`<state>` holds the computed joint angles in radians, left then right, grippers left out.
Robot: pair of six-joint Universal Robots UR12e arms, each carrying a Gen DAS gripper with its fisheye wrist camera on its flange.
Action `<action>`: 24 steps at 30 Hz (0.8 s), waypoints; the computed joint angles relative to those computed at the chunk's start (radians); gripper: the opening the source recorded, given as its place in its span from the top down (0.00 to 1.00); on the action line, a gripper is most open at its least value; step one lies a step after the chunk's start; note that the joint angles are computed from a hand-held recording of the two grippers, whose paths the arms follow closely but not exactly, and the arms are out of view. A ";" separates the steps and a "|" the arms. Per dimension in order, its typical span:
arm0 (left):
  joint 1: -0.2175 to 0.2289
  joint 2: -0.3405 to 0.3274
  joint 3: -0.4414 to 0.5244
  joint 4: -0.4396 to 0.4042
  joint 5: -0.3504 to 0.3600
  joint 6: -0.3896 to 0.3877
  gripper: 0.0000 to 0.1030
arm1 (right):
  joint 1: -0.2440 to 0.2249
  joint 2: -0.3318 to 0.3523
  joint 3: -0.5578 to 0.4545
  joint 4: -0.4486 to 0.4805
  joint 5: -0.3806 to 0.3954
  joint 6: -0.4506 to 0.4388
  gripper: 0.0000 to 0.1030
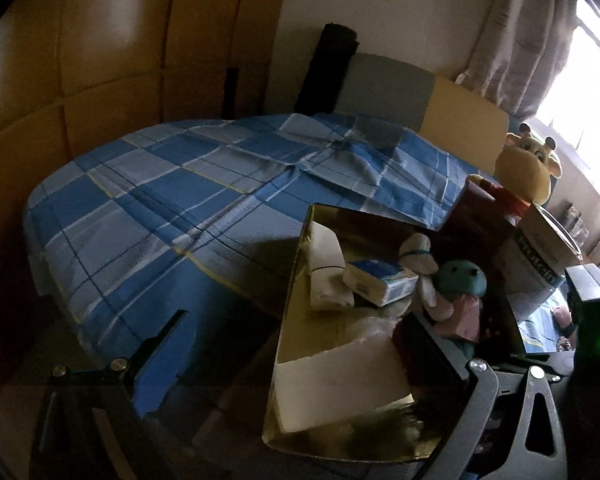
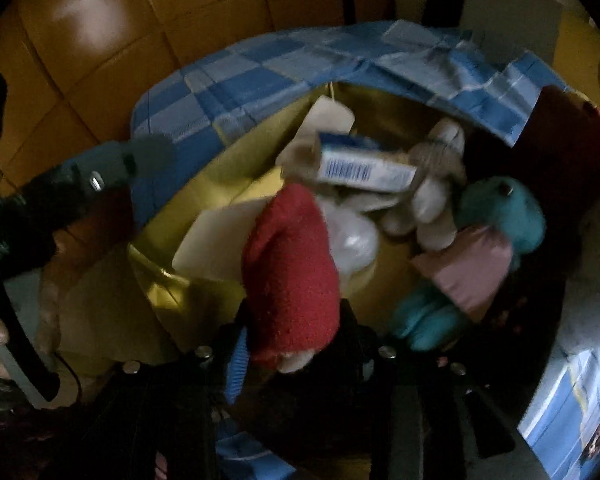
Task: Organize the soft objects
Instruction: 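Carry the red sock into the gold tray and open the right gripper, then return both grippers from the tray back over the bed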
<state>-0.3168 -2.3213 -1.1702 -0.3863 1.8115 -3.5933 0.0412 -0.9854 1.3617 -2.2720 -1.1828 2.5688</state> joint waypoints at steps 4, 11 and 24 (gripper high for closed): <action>0.000 0.004 -0.007 0.011 -0.017 0.013 0.00 | -0.003 -0.018 0.026 -0.018 0.001 0.033 0.53; -0.012 0.004 -0.002 0.032 -0.036 0.064 0.00 | -0.043 -0.063 0.082 -0.117 0.069 0.103 0.45; -0.050 -0.021 0.057 0.012 -0.086 0.201 0.00 | -0.122 -0.123 0.170 -0.276 0.002 0.227 0.45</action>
